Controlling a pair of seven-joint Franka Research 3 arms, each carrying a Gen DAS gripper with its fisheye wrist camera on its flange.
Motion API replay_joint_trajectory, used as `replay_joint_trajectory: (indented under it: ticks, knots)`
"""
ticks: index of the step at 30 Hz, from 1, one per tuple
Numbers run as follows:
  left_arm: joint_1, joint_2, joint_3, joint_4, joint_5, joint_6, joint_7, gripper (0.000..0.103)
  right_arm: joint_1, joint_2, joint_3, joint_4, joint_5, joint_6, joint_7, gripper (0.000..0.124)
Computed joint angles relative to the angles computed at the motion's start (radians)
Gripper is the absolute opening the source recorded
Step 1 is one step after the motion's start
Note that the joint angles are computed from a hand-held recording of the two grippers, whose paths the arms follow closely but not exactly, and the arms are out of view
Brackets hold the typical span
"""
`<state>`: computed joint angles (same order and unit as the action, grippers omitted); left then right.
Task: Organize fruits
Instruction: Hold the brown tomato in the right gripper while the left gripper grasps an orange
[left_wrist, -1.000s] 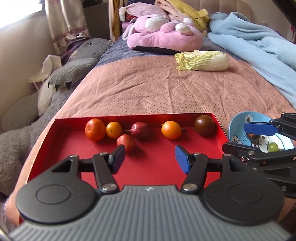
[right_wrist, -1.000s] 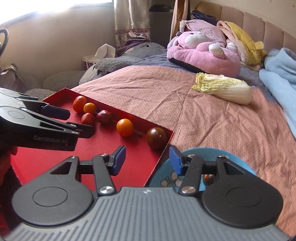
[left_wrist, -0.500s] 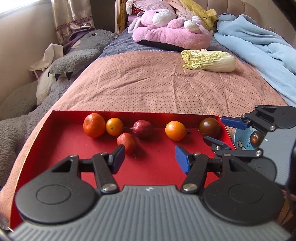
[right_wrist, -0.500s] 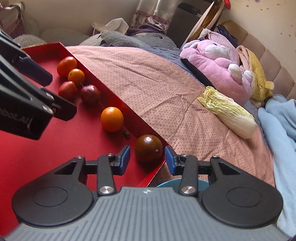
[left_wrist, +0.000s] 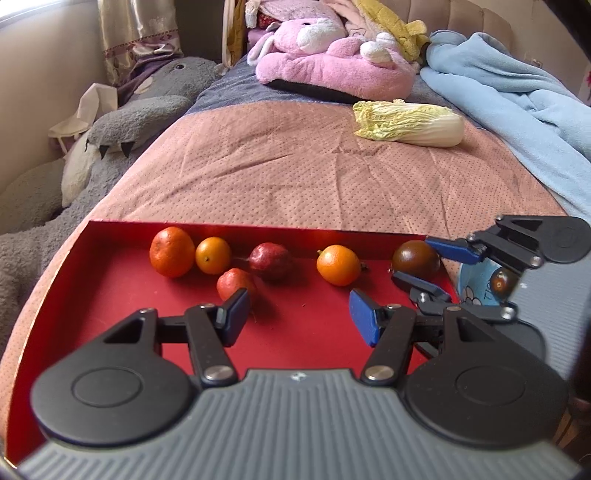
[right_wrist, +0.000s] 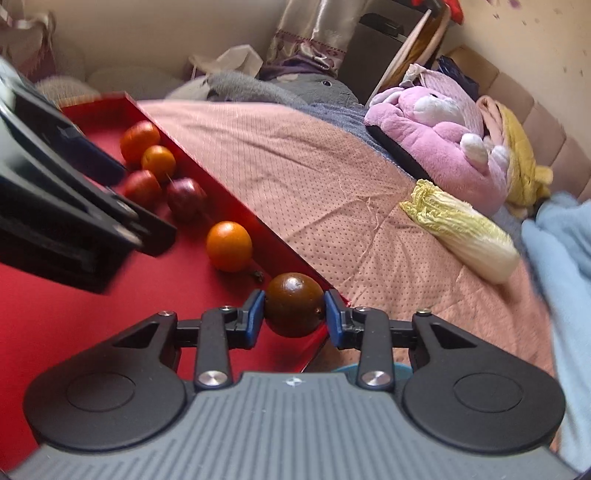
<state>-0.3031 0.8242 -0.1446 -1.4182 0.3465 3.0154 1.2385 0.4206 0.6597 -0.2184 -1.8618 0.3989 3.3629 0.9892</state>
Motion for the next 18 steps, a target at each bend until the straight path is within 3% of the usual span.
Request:
replay_joint_trajectory:
  ticks: [2,8,11,13,16,18]
  knots:
    - [0.008,0.018,-0.021,0.023,0.005,0.007,0.031,0.062,-0.089,-0.072,0.104,-0.079,-0.02,0.044,0.008,0.041]
    - [0.039,0.099,-0.113,0.128,-0.024,-0.046,0.169,0.062,-0.275,-0.238,0.287,-0.297,-0.093,0.118,0.082,0.041]
    - [-0.005,0.138,-0.072,0.202,-0.036,-0.107,0.181,0.062,-0.416,-0.293,0.405,-0.378,-0.209,0.134,0.201,0.041]
    - [-0.019,0.167,-0.062,0.256,-0.046,-0.145,0.195,0.062,-0.466,-0.315,0.441,-0.407,-0.274,0.13,0.267,0.041]
    - [-0.052,0.221,-0.024,0.355,-0.05,-0.202,0.193,0.061,-0.481,-0.338,0.447,-0.434,-0.333,0.134,0.334,0.041]
    - [-0.045,0.247,-0.041,0.398,-0.068,-0.222,0.213,0.061,-0.492,-0.348,0.451,-0.443,-0.375,0.132,0.382,0.041]
